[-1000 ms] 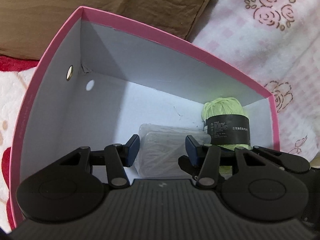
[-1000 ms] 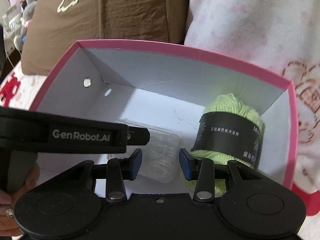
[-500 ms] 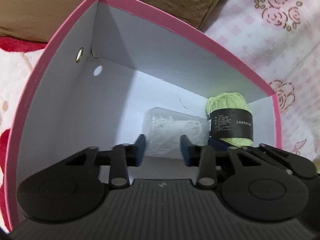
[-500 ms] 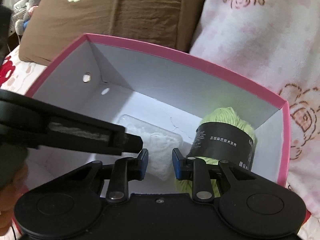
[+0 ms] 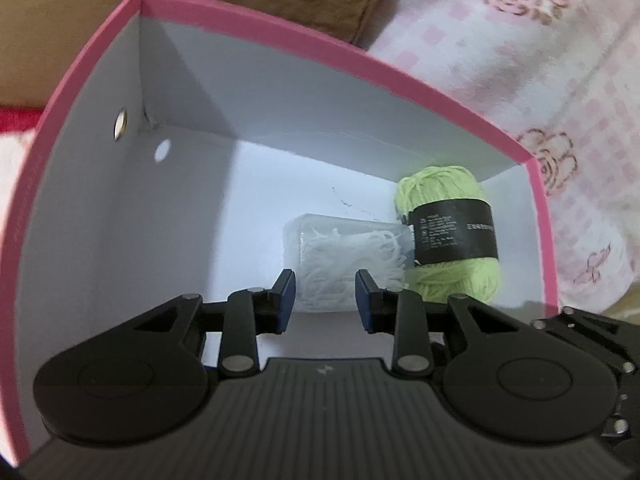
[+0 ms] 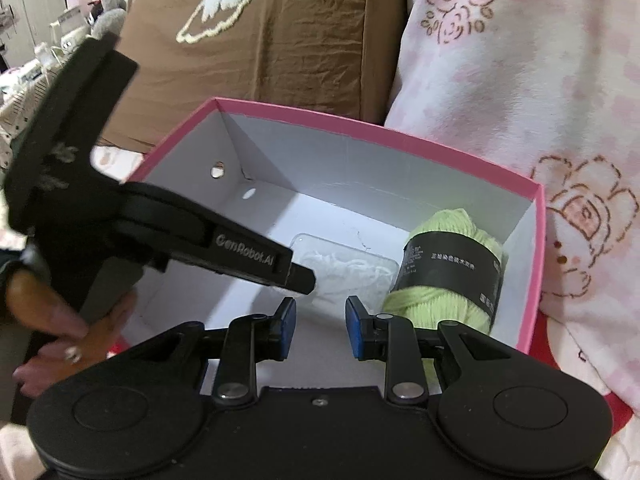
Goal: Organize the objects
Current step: 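Lower the clear floss box into the pink box and open the left tool, then withdraw the left tool from the box toward the orange sponge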
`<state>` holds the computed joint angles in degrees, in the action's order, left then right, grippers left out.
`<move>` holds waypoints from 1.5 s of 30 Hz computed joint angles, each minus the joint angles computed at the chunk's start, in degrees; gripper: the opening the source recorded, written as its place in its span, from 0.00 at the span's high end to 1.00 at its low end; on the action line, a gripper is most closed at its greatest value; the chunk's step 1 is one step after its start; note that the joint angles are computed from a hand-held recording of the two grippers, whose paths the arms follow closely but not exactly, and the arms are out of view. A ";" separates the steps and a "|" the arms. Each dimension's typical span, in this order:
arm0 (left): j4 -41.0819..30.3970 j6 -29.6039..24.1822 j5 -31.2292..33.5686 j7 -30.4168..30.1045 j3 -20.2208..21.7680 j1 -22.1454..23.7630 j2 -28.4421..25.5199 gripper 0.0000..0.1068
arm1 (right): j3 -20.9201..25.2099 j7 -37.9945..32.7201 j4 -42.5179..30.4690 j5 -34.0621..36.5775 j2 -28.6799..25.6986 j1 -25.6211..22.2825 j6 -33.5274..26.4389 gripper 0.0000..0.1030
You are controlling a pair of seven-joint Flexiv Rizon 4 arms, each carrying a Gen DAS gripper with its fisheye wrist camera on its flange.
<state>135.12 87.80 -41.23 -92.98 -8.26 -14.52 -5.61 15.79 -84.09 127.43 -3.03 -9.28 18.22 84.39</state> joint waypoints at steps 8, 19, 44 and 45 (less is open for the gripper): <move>-1.85 -9.63 24.45 -14.09 5.45 -0.35 8.40 0.71 | -0.87 1.93 3.29 -3.39 6.47 1.60 -3.47 0.66; -0.23 -22.15 33.25 -26.91 3.46 0.85 24.62 0.71 | 0.42 4.45 9.89 -5.95 18.20 4.99 -7.47 0.61; 2.33 -36.62 37.63 -29.64 1.71 -2.40 39.07 0.67 | 0.49 -0.47 15.67 -0.63 29.46 11.75 -8.05 0.53; 2.81 -36.25 37.47 -29.36 1.87 -2.54 39.37 0.67 | 0.26 -0.73 15.90 0.30 29.82 12.54 -7.84 0.53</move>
<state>137.93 51.55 -3.76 -122.35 -6.39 -17.05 33.77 16.05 -84.81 143.33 -2.72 20.54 30.77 76.55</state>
